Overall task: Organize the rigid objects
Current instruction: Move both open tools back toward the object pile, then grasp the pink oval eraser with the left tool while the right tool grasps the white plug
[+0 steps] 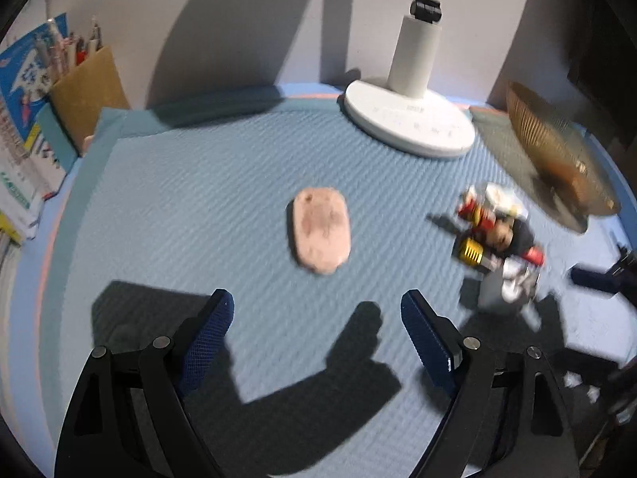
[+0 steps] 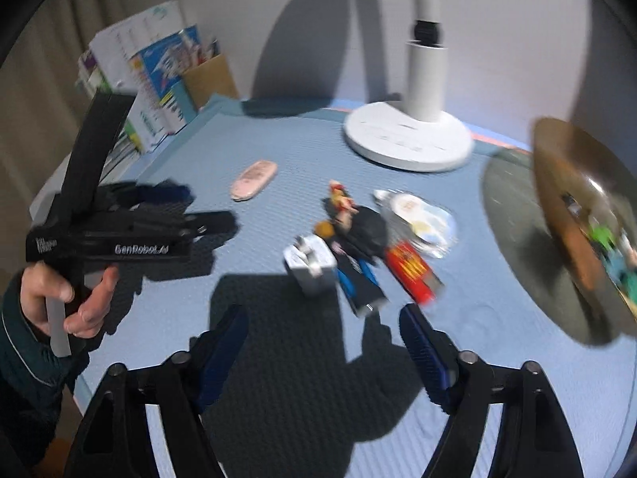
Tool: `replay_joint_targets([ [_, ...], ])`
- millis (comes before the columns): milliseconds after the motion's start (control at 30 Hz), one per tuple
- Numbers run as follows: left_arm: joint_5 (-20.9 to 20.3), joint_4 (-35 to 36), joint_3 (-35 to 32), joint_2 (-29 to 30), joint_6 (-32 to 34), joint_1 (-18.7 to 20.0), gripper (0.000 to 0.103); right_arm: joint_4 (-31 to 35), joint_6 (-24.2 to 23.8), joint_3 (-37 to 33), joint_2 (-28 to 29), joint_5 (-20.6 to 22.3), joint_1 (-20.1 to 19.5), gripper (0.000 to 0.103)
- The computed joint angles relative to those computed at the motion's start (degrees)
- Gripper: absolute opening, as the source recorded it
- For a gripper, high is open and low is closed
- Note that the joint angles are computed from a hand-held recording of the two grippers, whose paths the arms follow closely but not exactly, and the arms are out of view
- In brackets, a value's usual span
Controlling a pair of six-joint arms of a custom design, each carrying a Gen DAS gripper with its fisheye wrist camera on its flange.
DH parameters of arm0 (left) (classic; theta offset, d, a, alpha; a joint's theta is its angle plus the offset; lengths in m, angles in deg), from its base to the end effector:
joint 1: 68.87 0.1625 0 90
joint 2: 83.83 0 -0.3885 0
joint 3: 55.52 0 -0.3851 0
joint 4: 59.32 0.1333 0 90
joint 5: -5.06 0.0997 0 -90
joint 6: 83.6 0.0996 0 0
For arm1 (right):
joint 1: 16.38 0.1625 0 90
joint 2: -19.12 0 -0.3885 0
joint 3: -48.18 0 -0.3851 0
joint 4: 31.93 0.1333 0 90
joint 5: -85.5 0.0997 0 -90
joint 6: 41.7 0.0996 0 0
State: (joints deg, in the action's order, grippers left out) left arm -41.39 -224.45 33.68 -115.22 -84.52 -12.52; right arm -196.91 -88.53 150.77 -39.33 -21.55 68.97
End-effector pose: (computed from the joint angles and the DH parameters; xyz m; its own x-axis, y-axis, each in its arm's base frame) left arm -0.1940 -0.6559 -0.0003 -0.7254 0.2181 -0.6529 0.5174 0.7983 -0.3082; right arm 0.0540 -0.6205 0.1947 -0.6944 -0.4686 0.5461 -0.6385 0.7513 -0.1671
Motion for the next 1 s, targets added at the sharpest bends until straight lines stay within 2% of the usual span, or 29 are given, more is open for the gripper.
replay_joint_targets([
  [67,-1.26,-2.16,-1.23,0.78,2.63,0.41,0.085,0.67,0.25,-2.05,2.17,-0.58,0.33,0.06],
  [167,-0.3,-0.02,-4.96,2.89,4.19,0.94,0.081,1.76,-0.02,-4.08,3.89,0.11,0.36,0.058],
  [233,-0.38,0.67,-6.55,3.77,4.44,1.34,0.073,1.14,-0.84,-4.4,4.51,0.14,0.65,0.058],
  [333,-1.91,1.48,-8.3,4.6,4.27,2.01,0.069,0.52,-1.83,-4.76,5.41,-0.02,0.81,0.056],
  [433,-1.36,0.0,-9.06,5.7,5.65,1.91,0.067,0.41,-2.21,-5.24,6.22,-0.25,0.89,0.051],
  [467,-1.22,-0.27,-9.37,6.03,6.05,1.9,0.063,0.16,-2.41,-5.48,6.61,-0.45,0.98,0.047],
  [533,-0.54,-0.84,-9.85,6.59,6.95,1.76,0.05,-1.23,-3.6,-5.12,6.94,-0.5,1.13,0.044],
  [567,0.02,-1.15,-10.17,6.97,7.61,1.64,0.046,-1.43,-3.83,-5.06,7.03,-0.57,1.2,0.04],
  [633,0.18,-1.95,-10.38,7.3,8.6,1.61,0.032,-1.27,-4.12,-4.85,6.97,-0.64,1.22,0.031],
  [800,-0.35,-4.4,-8.14,6.63,10.41,1.21,0.032,-2.59,-5.75,-2.94,6.21,-0.6,1.21,0.03],
  [1000,-4.5,-8.2,-1.32,2.88,9.33,-0.51,0.032,-3.01,-3.31,1.32,1.31,1.78,-0.23,0.03],
])
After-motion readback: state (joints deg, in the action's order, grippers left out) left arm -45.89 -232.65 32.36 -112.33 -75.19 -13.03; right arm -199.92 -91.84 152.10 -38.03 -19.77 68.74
